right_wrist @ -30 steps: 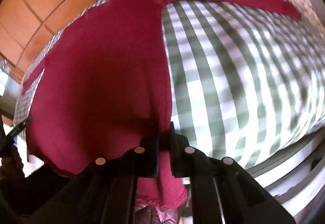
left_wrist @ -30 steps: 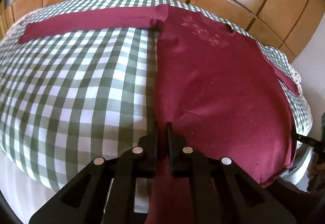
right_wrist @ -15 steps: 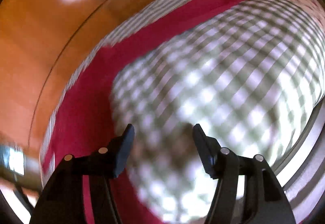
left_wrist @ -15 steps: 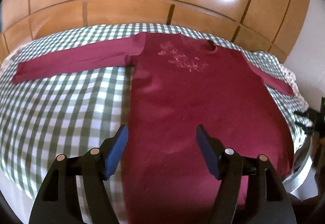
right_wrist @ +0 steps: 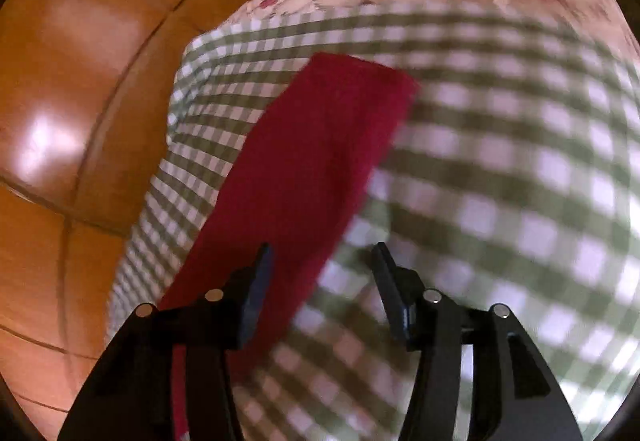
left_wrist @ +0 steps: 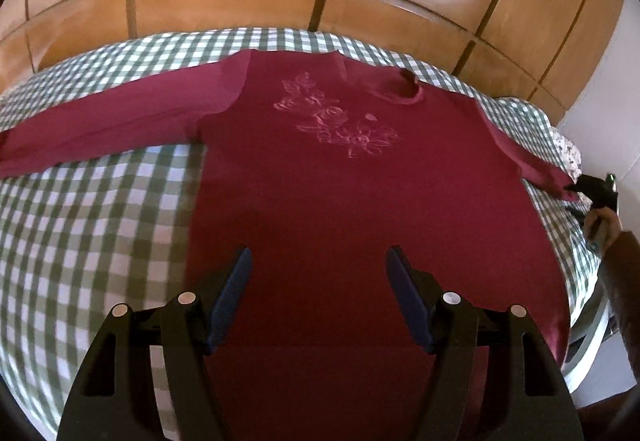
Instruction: Fold small clothes
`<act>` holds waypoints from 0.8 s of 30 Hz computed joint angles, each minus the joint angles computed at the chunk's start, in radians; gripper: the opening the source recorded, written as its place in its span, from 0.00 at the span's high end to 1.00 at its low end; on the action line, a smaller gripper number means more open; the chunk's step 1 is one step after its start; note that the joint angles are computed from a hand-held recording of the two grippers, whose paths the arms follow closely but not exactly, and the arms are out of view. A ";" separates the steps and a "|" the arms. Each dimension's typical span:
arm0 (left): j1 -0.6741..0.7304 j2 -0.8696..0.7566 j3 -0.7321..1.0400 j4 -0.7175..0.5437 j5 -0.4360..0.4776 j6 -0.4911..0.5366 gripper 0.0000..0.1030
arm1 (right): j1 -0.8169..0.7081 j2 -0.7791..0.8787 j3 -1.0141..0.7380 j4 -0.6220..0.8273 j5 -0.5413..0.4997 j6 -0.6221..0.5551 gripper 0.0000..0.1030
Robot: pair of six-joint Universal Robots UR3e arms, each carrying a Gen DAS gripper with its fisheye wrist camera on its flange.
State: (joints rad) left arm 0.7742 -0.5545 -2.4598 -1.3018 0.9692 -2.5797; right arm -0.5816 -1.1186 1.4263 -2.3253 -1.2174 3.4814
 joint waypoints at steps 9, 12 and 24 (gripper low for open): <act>-0.082 -0.177 -0.012 0.214 0.023 -0.102 0.24 | 0.220 -0.061 -0.144 0.021 0.045 -0.176 0.93; -0.048 -0.187 -0.001 0.177 -0.006 -0.080 0.24 | 0.346 -0.032 -0.240 0.038 0.062 -0.182 0.93; -0.003 -0.271 0.073 0.097 -0.066 -0.062 0.24 | 0.833 0.348 -0.816 0.172 0.091 -0.129 0.53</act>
State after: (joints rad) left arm 0.7709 -0.8257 -2.3867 -1.2049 0.9031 -2.6419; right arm 0.2515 -0.7710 0.6102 -2.1534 -1.1268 3.3519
